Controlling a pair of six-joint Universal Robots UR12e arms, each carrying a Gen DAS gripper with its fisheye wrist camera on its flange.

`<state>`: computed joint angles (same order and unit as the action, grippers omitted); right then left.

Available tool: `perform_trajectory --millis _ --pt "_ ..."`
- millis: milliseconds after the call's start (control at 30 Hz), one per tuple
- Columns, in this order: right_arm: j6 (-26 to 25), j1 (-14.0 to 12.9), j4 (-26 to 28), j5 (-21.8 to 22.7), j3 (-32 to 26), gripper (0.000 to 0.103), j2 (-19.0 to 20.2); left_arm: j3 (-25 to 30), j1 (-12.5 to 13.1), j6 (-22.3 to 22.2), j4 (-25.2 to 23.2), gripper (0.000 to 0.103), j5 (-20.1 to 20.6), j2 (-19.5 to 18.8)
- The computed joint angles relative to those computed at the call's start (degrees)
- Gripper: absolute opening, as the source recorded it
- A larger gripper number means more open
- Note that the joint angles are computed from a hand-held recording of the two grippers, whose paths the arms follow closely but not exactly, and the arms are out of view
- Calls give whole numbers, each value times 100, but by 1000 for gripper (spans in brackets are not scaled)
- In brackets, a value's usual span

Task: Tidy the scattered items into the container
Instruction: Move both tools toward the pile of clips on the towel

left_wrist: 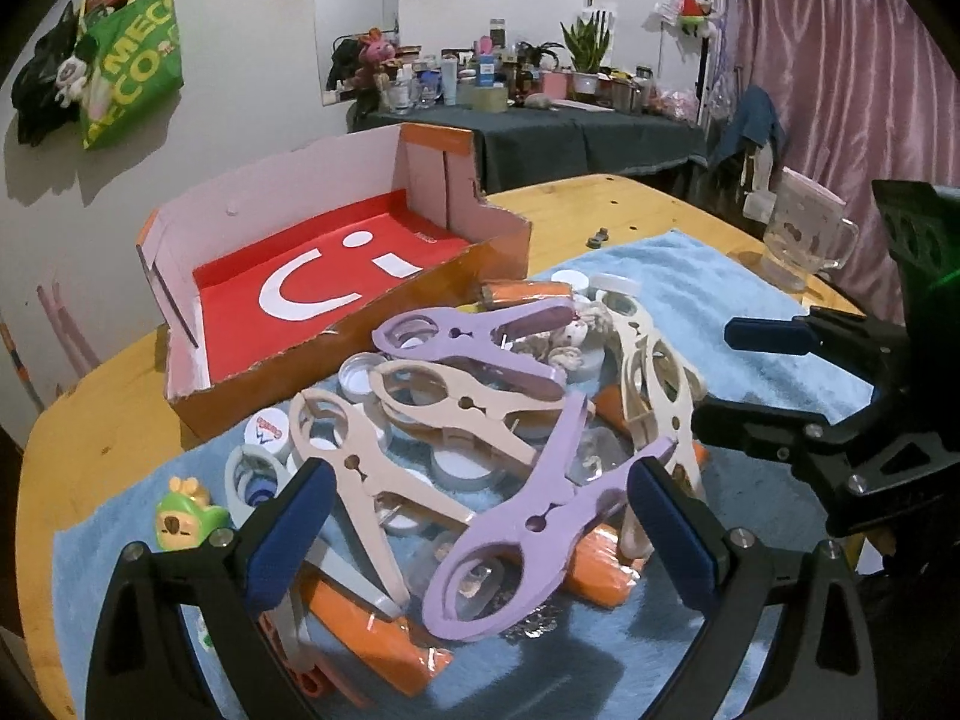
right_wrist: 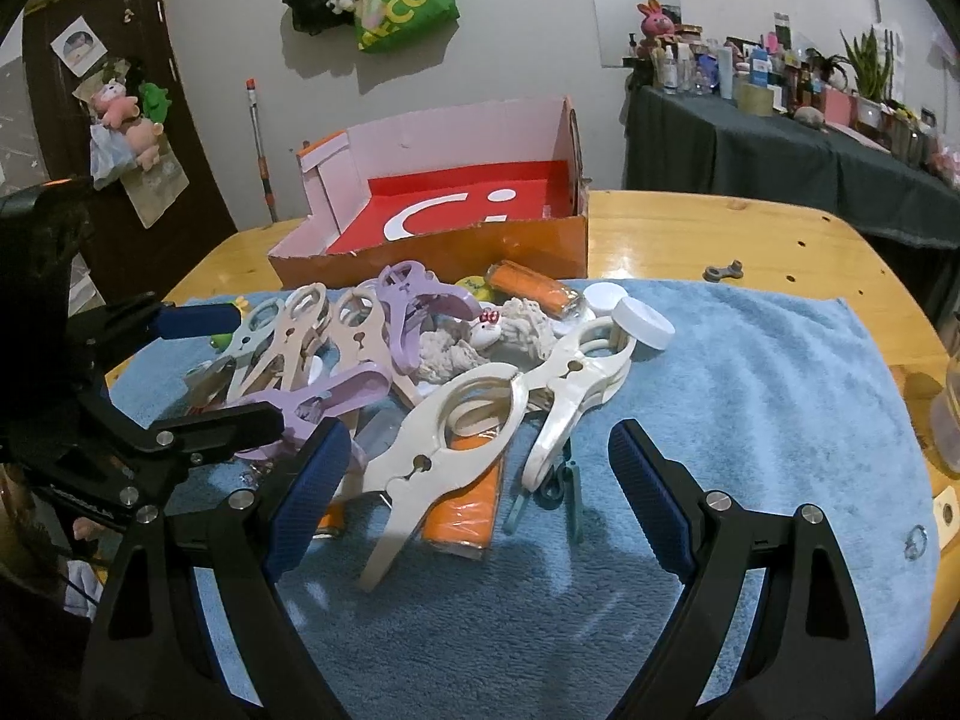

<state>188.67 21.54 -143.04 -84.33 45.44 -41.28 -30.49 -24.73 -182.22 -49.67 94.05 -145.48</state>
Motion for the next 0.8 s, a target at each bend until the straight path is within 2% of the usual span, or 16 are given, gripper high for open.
perform_trajectory --millis 167,300,500,800 --pt "-80 30 127 -127 -91 88 50 79 4 77 -50 100 -39 -55" --pt "-41 15 201 20 -132 87 75 106 20 126 -81 100 -146 -80" --pt "206 -50 322 501 -153 72 90 -8 50 155 -47 95 -313 -15" --pt "500 -63 389 676 -172 70 106 -98 62 344 28 95 -570 29"
